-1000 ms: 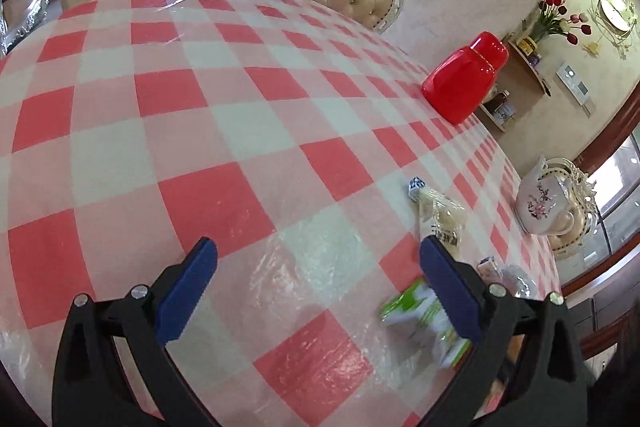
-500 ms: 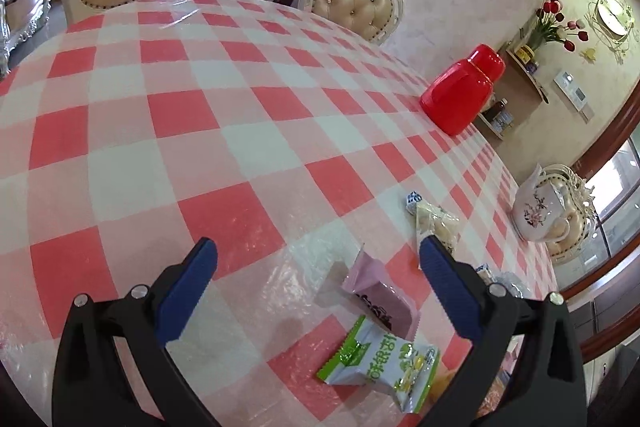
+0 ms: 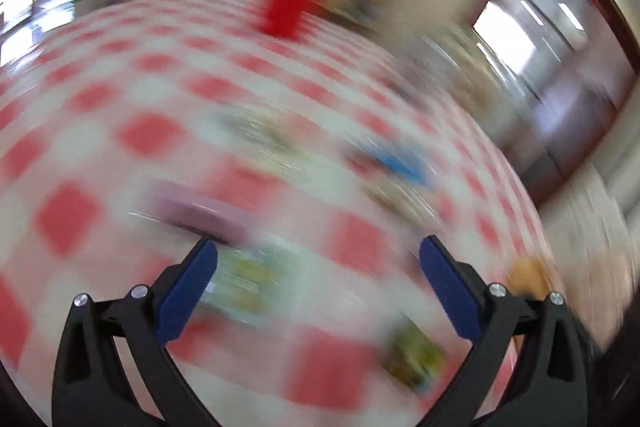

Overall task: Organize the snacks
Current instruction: 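Grasp the large wrapped bread with the right gripper while the left grasps a green snack bag, then carry both snacks to the translucent box and open both grippers inside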

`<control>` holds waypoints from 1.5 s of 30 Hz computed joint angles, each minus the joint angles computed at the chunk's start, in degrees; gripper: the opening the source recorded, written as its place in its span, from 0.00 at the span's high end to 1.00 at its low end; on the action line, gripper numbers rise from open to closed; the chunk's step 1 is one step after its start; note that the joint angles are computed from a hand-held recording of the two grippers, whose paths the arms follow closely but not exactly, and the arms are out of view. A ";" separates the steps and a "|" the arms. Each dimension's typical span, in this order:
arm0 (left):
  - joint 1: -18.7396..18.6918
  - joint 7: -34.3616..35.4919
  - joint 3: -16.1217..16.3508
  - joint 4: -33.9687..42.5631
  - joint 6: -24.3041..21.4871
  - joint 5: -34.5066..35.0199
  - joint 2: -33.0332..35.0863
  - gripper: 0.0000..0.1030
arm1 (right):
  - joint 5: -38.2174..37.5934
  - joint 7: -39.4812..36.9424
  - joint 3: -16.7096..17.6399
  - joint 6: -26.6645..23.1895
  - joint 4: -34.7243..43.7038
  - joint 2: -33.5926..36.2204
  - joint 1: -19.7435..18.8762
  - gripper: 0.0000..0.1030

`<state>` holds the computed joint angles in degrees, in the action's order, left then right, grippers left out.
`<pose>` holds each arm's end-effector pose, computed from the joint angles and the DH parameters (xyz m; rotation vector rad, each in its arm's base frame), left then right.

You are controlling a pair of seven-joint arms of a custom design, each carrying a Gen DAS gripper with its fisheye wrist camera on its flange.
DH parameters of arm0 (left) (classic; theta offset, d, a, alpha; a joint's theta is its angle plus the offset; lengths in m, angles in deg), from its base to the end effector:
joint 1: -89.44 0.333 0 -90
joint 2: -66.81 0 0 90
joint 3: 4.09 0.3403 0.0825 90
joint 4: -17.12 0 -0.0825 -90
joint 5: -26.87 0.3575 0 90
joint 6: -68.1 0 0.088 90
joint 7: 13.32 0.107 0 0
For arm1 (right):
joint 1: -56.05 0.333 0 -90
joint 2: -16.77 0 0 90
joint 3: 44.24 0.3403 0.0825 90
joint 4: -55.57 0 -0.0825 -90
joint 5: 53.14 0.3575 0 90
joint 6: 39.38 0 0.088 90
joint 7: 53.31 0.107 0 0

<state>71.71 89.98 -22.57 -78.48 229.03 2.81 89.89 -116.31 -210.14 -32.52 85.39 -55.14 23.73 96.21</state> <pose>0.5934 -0.3631 0.5001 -1.5012 2.3773 -1.2207 0.3931 0.4387 0.4915 -1.2493 2.0116 -0.8250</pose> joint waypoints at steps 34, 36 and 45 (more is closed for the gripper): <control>-4.63 11.77 0.46 -6.10 0.95 9.30 -1.59 0.59 | -10.69 25.46 2.93 12.21 -13.72 -7.92 -4.34 0.53; -3.94 11.53 -0.10 -8.02 2.51 7.60 -2.86 0.59 | -8.17 22.37 2.96 11.38 -12.61 -7.16 -4.17 0.53; -0.43 14.64 -4.39 -20.30 12.19 -3.39 -10.98 0.59 | -4.35 12.82 4.13 2.52 -3.64 -1.94 1.44 0.53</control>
